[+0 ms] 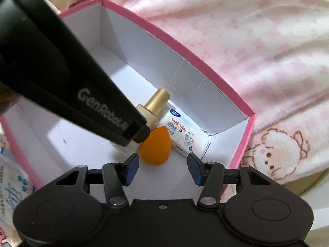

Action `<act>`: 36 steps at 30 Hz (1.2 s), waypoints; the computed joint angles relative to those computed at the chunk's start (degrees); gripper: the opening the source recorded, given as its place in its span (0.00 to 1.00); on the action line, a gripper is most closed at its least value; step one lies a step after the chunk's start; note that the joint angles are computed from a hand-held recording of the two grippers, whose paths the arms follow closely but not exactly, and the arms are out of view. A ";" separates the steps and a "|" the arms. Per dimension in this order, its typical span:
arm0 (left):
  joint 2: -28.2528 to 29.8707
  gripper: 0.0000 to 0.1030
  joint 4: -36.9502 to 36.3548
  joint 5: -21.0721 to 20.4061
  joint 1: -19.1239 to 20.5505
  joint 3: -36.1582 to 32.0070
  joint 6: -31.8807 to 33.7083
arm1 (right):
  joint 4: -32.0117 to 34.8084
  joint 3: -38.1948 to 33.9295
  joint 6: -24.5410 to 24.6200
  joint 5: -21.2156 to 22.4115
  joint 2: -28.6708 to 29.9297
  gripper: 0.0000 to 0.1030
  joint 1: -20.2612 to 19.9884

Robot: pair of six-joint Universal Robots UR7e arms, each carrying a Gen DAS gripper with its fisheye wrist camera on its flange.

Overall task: Organize objects
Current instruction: 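Open the left gripper beside the foundation bottle and withdraw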

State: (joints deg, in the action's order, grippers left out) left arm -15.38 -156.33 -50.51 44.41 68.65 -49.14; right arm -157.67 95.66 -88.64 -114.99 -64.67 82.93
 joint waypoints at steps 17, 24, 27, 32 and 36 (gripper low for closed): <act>-9.99 0.45 16.33 5.28 -10.13 9.59 -5.02 | 12.09 8.52 12.81 11.73 -18.01 0.59 -0.39; -14.78 0.51 23.09 6.12 -14.30 13.84 -10.15 | 19.40 8.14 20.38 16.12 -21.28 0.63 -0.76; -16.64 0.53 24.81 6.12 -15.82 15.76 -11.99 | 23.26 7.98 22.83 16.38 -22.99 0.65 -0.21; -19.89 0.58 26.63 5.60 -18.24 19.26 -15.76 | 29.62 7.57 26.86 15.24 -25.25 0.69 1.27; -21.88 0.61 26.23 5.73 -19.76 22.26 -18.83 | 35.47 7.37 28.17 14.31 -26.51 0.72 2.34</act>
State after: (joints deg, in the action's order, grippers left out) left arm -37.26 -130.10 -44.78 24.64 90.91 -67.97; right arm -122.20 103.03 -60.47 -100.68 -91.17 85.26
